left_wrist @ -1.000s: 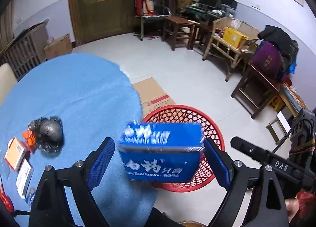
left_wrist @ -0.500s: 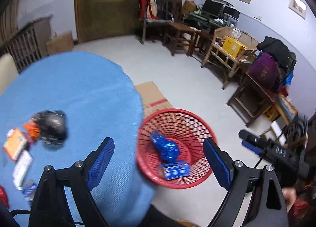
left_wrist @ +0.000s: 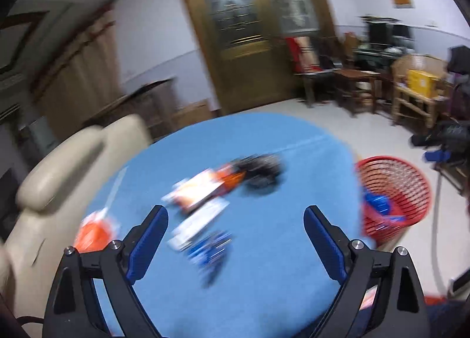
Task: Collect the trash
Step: 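Move both grippers back over the table toward the remaining trash, then grasp the blue-and-silver packet with the right gripper and lift it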
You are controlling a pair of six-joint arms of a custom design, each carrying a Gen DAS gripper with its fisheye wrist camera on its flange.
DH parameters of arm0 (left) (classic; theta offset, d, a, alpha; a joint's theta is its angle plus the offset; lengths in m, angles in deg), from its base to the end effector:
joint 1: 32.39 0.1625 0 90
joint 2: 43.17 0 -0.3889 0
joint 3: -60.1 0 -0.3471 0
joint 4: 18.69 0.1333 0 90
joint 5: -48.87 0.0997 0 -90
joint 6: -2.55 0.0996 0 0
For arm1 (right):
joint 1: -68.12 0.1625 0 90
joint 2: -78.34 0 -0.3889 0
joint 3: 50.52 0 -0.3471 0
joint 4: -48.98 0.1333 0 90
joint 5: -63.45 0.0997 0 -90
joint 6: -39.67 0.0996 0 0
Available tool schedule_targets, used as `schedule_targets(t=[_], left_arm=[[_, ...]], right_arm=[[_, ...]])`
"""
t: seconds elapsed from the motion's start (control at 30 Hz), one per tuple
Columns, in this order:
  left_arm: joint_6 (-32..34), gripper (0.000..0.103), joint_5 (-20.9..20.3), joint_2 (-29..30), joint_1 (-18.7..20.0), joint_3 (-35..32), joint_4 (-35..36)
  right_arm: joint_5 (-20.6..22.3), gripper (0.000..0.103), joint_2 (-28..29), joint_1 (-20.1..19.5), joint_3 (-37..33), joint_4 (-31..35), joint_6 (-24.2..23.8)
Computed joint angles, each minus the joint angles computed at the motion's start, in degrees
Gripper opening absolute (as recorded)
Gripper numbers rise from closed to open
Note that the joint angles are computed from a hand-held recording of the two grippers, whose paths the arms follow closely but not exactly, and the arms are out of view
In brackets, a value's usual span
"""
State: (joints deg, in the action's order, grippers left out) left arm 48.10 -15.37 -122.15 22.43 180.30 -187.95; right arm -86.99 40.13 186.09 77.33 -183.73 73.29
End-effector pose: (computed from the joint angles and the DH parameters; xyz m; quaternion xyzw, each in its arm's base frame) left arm -0.1260 -0.4853 0.3063 0.5415 0.7493 -0.2974 0.2386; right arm 0.2321 -0.3375 0.1061 -0.2627 -0.7611 0.5621 0.1892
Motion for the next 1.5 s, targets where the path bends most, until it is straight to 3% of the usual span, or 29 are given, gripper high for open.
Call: schedule_targets(t=[0.23,0.5,0.67,0.8,0.97,1.03,1.17,1.23,1.37,1.5], left_arm=[[1.80,0.094,5.53,0.11,11.27,-7.28,-3.46],[-3.63,0.094,6.47,3.57,20.75,-18.37,-0.33],[-6.43,0.094,6.46,5.92,23.24,-22.08,1.68],[-7.59,0.094,6.56,7.31,23.83,-23.87,2.56],[-7.91,0.094,6.32,8.62,24.67,-25.74,3.96],[-7.61,0.094,6.59,8.93,25.00,-26.13,3.78],[-7.47,0.094,6.89,9.25,25.68,-27.33,4.26],[-7.51,0.094,7.47,9.12,25.86,-27.80,4.57],[-7.01,0.094,8.88,8.14,25.67,-28.14,3.77],[-7.12,0.094,9.49,5.43,25.26,-26.97,1.64]], right_arm=[[6.91,0.073,2.75,-0.40,-13.03,16.61,-4.04],[12.75,0.073,7.03,-2.21,-25.81,30.95,-5.89],[15.52,0.073,10.87,-2.59,-35.36,39.30,-8.75],[23.16,0.073,13.26,-3.69,-41.37,46.68,-8.84],[30.39,0.071,16.94,-6.05,-49.56,58.85,-4.23],[32.36,0.059,18.70,-7.25,-52.57,62.51,-1.14],[31.59,0.058,21.33,-8.27,-56.61,67.18,3.56],[31.35,0.057,22.35,-8.27,-58.14,67.66,3.66],[26.73,0.057,25.93,-7.35,-64.93,72.38,3.69],[23.59,0.035,29.36,-6.60,-71.65,78.47,2.21]])
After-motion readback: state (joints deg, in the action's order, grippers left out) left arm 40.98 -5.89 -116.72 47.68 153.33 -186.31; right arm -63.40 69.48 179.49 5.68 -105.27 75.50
